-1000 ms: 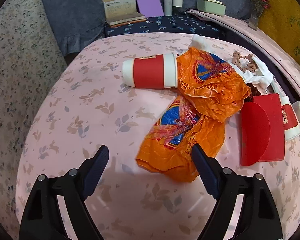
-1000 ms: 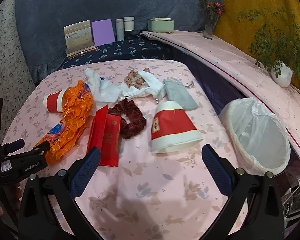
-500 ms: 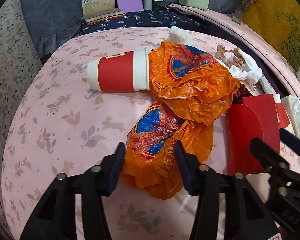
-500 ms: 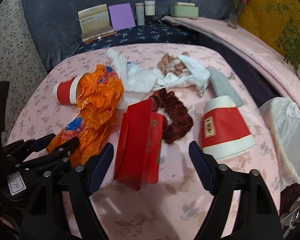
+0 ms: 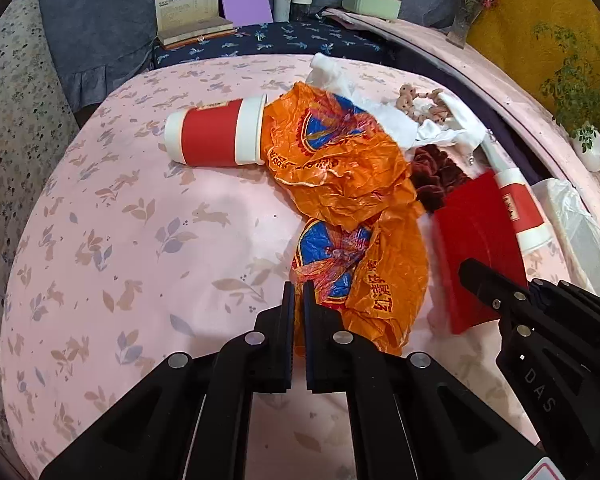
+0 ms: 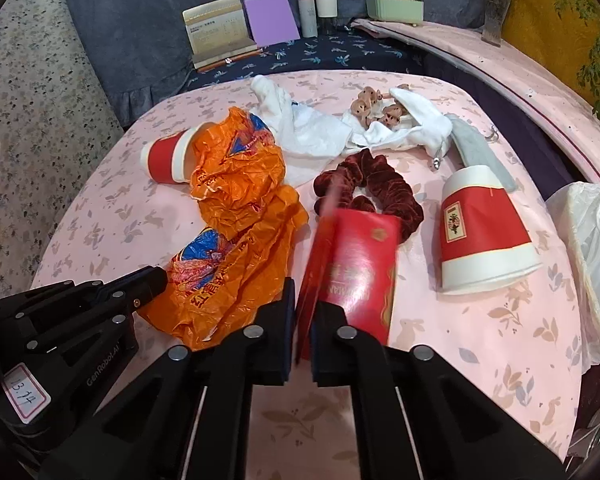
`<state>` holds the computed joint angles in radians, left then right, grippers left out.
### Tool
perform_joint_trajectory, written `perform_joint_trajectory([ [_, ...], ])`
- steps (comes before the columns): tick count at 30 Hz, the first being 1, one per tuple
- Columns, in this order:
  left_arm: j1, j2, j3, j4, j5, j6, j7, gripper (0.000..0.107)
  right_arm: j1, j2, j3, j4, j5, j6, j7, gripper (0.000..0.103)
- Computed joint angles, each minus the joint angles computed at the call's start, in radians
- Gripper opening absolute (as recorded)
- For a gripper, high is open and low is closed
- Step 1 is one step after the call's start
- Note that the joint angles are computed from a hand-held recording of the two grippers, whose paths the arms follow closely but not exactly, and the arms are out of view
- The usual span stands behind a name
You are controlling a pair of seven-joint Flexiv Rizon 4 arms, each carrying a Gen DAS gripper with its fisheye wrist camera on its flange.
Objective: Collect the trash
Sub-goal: 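Grasp the orange plastic bag with the left tool while the right tool grasps the red box, then lift the bag and box and carry both tools over the white trash bin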
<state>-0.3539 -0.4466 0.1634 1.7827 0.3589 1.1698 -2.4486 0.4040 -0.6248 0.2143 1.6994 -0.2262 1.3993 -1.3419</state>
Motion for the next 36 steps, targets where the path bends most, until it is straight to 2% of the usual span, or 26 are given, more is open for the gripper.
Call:
perform_joint_trajectory([
  [5, -0.039, 0.046, 0.017, 0.002, 0.055, -0.011, -0.057, 0.002, -0.014, 0.059, -0.009, 0.06, 0.008, 0.058, 0.007, 0.002],
  [11, -0.068, 0.086, -0.007, -0.043, 0.139, -0.045, -0.104, 0.002, -0.045, 0.119, -0.015, 0.111, 0.015, 0.117, 0.026, 0.001],
  [17, -0.094, 0.087, -0.039, -0.126, 0.212, -0.086, -0.137, 0.002, -0.057, 0.165, -0.058, 0.158, 0.01, 0.169, 0.07, 0.0],
  [19, -0.1, 0.081, -0.046, -0.152, 0.228, -0.103, -0.143, 0.002, -0.094, 0.164, -0.027, 0.155, 0.017, 0.151, 0.064, 0.001],
  [21, -0.113, 0.074, -0.043, -0.183, 0.255, -0.135, -0.158, 0.002, -0.122, 0.16, -0.002, 0.15, 0.027, 0.129, 0.054, 0.006],
  [22, -0.118, 0.072, -0.042, -0.195, 0.267, -0.152, -0.167, 0.002, -0.135, 0.156, 0.013, 0.145, 0.035, 0.116, 0.048, 0.027],
  [23, -0.123, 0.07, -0.039, -0.207, 0.28, -0.175, -0.177, 0.002, -0.163, 0.148, 0.047, 0.135, 0.053, 0.101, 0.031, 0.06],
  [24, -0.12, 0.068, -0.04, -0.214, 0.285, -0.187, -0.184, 0.002, -0.188, 0.136, 0.08, 0.131, 0.077, 0.112, 0.009, 0.073],
  [25, -0.115, 0.069, -0.042, -0.214, 0.286, -0.191, -0.189, 0.002, -0.189, 0.131, 0.081, 0.138, 0.087, 0.136, 0.004, 0.082],
  [27, -0.102, 0.069, -0.048, -0.213, 0.284, -0.192, -0.193, 0.002, -0.177, 0.112, 0.07, 0.131, 0.076, 0.123, -0.006, 0.081],
  [31, -0.091, 0.069, -0.051, -0.213, 0.293, -0.202, -0.197, 0.002, -0.191, 0.042, 0.104, 0.07, 0.092, 0.049, -0.038, 0.08],
  [33, -0.082, 0.066, -0.055, -0.21, 0.287, -0.201, -0.193, 0.002, -0.179, 0.013, 0.101, 0.043, 0.098, 0.01, -0.048, 0.074],
  [35, -0.075, 0.062, -0.058, -0.207, 0.279, -0.199, -0.187, 0.002, -0.166, -0.007, 0.095, 0.027, 0.1, -0.02, -0.062, 0.057],
  [36, -0.072, 0.06, -0.059, -0.207, 0.276, -0.198, -0.184, 0.002, -0.162, -0.014, 0.094, 0.021, 0.105, -0.033, -0.069, 0.052],
])
